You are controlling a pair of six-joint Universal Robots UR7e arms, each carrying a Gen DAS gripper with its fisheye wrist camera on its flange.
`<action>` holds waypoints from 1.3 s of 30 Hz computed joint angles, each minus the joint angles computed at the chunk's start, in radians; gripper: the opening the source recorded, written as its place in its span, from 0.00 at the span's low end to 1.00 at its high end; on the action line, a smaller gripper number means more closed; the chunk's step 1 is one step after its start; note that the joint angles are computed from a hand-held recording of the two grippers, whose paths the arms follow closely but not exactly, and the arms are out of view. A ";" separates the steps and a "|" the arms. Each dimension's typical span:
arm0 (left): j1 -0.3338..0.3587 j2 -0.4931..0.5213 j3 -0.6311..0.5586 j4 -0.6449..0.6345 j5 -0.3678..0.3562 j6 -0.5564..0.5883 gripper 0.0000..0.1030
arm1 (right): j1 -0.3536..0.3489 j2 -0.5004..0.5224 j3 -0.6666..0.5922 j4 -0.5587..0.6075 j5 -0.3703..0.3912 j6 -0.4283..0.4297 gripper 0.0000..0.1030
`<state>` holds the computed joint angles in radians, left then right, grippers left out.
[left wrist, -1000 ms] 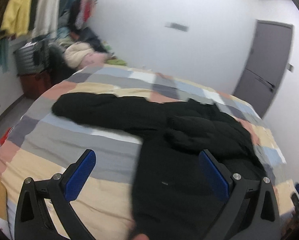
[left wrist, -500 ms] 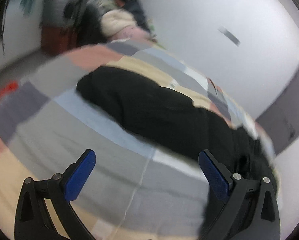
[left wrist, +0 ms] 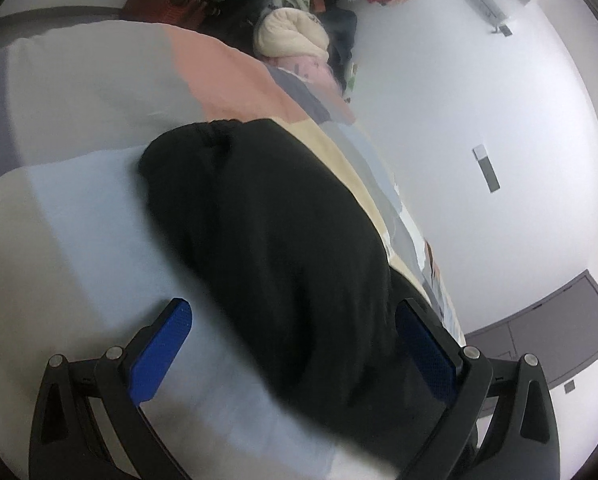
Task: Fold large clothes
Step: 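Grasp the other sleeve cuff with the left gripper, then lift the cuff with the left gripper and carry it across the jacket body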
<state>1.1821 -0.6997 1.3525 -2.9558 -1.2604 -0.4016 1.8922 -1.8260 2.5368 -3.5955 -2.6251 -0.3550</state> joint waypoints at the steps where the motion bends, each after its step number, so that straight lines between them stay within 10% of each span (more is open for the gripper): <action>1: 0.002 0.016 -0.022 0.000 0.009 0.001 0.98 | -0.001 0.012 -0.005 -0.010 -0.010 -0.005 1.00; 8: 0.013 0.108 -0.190 0.094 0.015 0.048 0.87 | -0.029 0.024 -0.022 0.031 -0.019 0.015 1.00; 15: -0.028 0.096 -0.216 0.206 0.112 0.080 0.24 | -0.041 0.011 -0.024 0.057 -0.020 0.018 1.00; 18: -0.070 0.053 -0.195 0.222 0.178 0.083 0.12 | -0.042 -0.010 -0.026 0.099 -0.015 0.040 1.00; 39: -0.482 -0.119 -0.108 0.272 0.479 0.273 0.02 | 0.051 -0.174 0.025 0.139 0.021 -0.018 1.00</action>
